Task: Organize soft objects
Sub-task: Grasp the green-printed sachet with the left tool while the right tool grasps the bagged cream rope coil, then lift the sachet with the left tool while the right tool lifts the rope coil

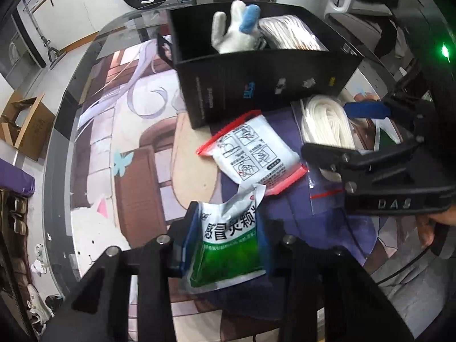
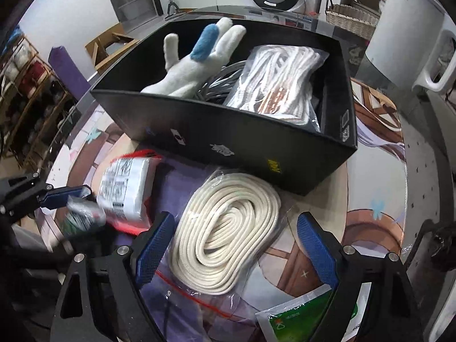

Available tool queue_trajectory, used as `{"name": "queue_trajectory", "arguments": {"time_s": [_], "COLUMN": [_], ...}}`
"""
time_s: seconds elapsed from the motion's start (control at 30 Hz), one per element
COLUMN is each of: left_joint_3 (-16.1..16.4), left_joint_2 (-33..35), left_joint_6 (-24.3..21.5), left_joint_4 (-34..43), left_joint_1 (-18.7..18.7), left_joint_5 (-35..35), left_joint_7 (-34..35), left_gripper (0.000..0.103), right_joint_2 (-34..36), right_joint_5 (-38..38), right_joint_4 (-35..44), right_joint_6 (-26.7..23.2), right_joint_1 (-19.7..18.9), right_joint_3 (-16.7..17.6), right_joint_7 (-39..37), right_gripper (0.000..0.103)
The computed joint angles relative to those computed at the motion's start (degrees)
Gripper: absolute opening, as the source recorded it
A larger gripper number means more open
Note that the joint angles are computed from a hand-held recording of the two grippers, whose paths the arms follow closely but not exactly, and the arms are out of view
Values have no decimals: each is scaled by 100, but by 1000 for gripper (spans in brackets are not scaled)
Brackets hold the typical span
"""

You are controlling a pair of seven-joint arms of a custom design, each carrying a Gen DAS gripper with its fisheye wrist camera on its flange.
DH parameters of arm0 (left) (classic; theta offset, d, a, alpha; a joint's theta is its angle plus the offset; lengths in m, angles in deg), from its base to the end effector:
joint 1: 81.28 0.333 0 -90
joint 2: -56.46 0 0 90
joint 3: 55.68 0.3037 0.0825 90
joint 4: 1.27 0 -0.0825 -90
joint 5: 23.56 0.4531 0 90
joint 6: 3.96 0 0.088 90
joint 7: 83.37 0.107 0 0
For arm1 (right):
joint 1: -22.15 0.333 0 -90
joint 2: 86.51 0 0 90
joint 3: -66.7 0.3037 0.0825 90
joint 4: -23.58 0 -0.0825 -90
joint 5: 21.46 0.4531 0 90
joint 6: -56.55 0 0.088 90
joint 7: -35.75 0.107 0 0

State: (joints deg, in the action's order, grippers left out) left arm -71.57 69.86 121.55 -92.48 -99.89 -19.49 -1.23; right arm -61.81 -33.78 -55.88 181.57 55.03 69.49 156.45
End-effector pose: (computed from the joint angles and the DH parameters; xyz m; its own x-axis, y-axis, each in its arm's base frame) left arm 0.6114 -0.3969 0.5122 -0.4653 -0.8840 0.0446 -0.8321 0.4197 -0.3626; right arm 0.6435 0.4443 0.4759 0.1721 -0.9850 -0.0159 -0.9068 -0.1521 -0.3931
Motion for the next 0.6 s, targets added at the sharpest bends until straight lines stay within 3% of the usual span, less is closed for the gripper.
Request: {"name": "queue_trajectory", "arguments": {"time_s": [0.1,0.17,0.37,0.6], "left_joint_3": [22,14,65,64], "left_joint_2": [-13,-26,-248,-189], "left_joint_6": [-17,-20,286,304], "left_joint_4": [-8,-25,-231,-139], "left_joint_1": [4,20,-17,77], "left_joint_5": [52,34,402,197], "left_joint_7": [-62,-1,-177,-222], "left_gripper": [27,26,25,25], "right_joint_2": [-19,-98,-363,-587], "right_joint_5": [-83,-73,37,-43], "right_joint_4": [-63,-207,-533,-833], "right_joint_6": [66,271,409,499], "right_joint_1": [4,-28,-82,-69], "right_joint_3": [11,70,138,161], "right_joint_7": [-244,-582,-1104,-1240], "right_gripper": [88,73,44,32]}}
